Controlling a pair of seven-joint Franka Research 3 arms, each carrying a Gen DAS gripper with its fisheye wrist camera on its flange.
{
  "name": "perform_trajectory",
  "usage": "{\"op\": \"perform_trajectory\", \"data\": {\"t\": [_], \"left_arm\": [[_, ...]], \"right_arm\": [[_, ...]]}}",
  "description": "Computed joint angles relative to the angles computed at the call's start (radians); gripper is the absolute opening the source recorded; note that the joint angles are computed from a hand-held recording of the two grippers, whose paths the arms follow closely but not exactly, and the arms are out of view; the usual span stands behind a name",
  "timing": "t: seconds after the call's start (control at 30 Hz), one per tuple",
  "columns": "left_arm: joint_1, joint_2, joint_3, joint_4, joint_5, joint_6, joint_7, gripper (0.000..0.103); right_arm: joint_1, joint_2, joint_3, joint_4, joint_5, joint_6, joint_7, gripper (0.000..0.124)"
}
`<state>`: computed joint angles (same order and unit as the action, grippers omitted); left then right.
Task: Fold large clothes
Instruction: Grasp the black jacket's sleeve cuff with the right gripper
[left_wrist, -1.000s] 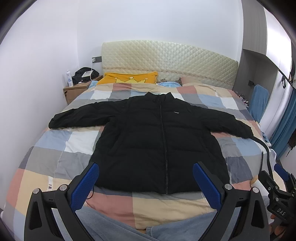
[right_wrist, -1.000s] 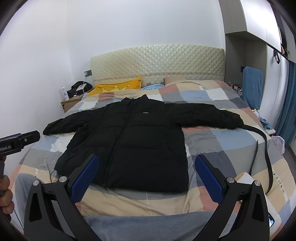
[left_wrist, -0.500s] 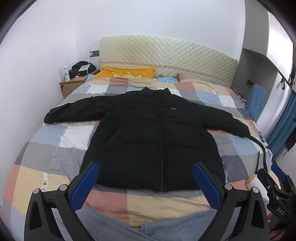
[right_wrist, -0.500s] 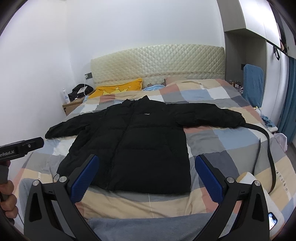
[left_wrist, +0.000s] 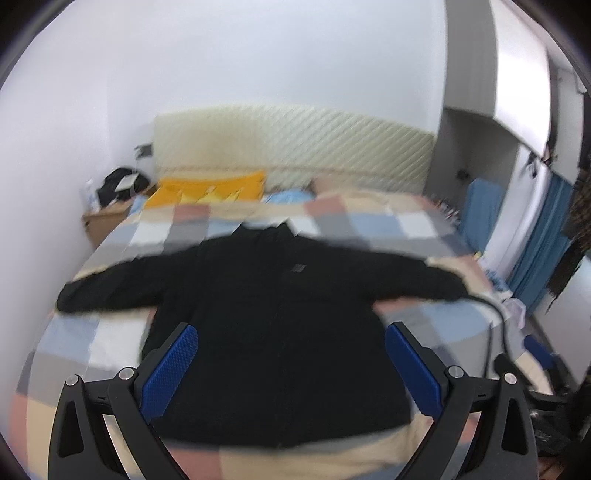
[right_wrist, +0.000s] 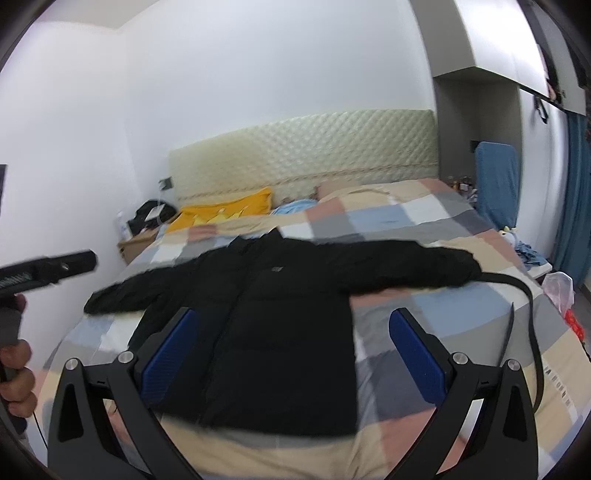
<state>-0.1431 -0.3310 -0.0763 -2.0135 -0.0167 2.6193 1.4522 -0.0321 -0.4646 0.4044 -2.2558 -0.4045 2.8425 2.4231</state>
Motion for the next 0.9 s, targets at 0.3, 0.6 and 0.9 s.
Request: {"op": "perform_trajectory", "data": {"t": [0.3,0.6,0.9], "left_arm": [[0.008,0.269,-0.040,0.389,-0.029,0.075,0.029,0.102],[0.073,0.388,-0.055,0.294,0.051,0.190,0.006,0.102],[0.113,0.636,-0.019,0.380,0.256,0.171,-0.131,0.102]], "right_arm": [[-0.205,0.181,-0.026,0.159,-0.199,0.062,0.058,0.103],[-0.184,0.521,-0.180,0.320,-0.297,0.149,0.175,0.103],[-0.030,0.934,-0.455,0.588,-0.257,0.269,0.301,0.097]]}}
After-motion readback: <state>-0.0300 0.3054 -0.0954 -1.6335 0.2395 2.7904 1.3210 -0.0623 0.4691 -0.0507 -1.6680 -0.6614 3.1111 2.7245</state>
